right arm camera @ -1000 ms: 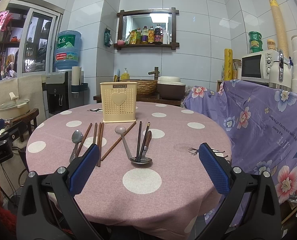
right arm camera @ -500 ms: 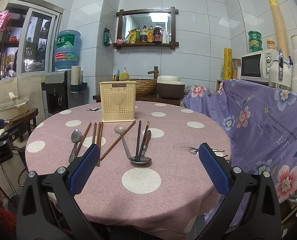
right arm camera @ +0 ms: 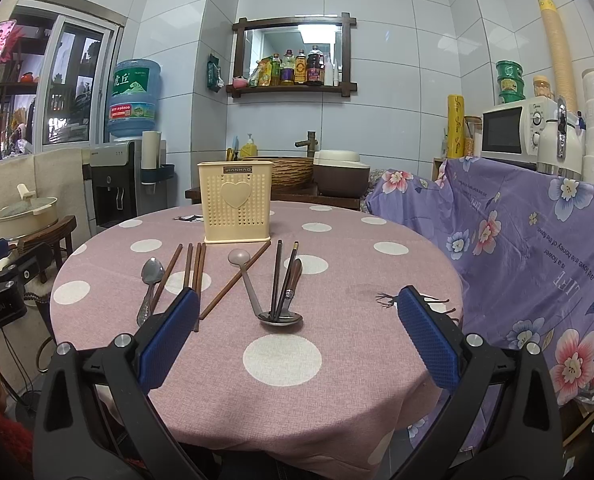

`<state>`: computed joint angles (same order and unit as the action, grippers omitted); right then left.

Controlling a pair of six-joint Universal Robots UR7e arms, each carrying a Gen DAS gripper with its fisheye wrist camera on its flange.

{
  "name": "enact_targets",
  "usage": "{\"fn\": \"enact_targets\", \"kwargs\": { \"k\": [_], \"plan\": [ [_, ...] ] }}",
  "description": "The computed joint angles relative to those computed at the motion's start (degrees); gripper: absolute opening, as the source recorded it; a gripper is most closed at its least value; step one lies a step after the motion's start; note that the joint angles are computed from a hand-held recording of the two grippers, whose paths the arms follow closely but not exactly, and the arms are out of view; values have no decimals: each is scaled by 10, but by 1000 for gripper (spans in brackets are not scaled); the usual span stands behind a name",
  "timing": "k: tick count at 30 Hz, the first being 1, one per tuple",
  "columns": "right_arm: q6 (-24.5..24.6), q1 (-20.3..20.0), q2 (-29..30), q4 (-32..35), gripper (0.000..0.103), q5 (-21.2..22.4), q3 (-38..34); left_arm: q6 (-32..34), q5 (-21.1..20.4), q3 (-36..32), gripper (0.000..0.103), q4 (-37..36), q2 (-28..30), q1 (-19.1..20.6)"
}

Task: Organize utensils

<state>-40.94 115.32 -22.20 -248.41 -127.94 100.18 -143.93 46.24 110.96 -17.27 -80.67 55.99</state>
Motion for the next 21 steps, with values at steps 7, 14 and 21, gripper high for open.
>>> {"fn": "enact_targets", "kwargs": {
  "k": [7,14,21],
  "plan": [
    [3,-4,-1,0,98,3,5,0,0,2,98,4,-3,2],
    [2,-7,0,-3,98,3,6,0,12,1,98,3,3,16],
    [3,-7,-1,-2,98,0,7,-1,11,0,98,3,4,15]
  ]
}}
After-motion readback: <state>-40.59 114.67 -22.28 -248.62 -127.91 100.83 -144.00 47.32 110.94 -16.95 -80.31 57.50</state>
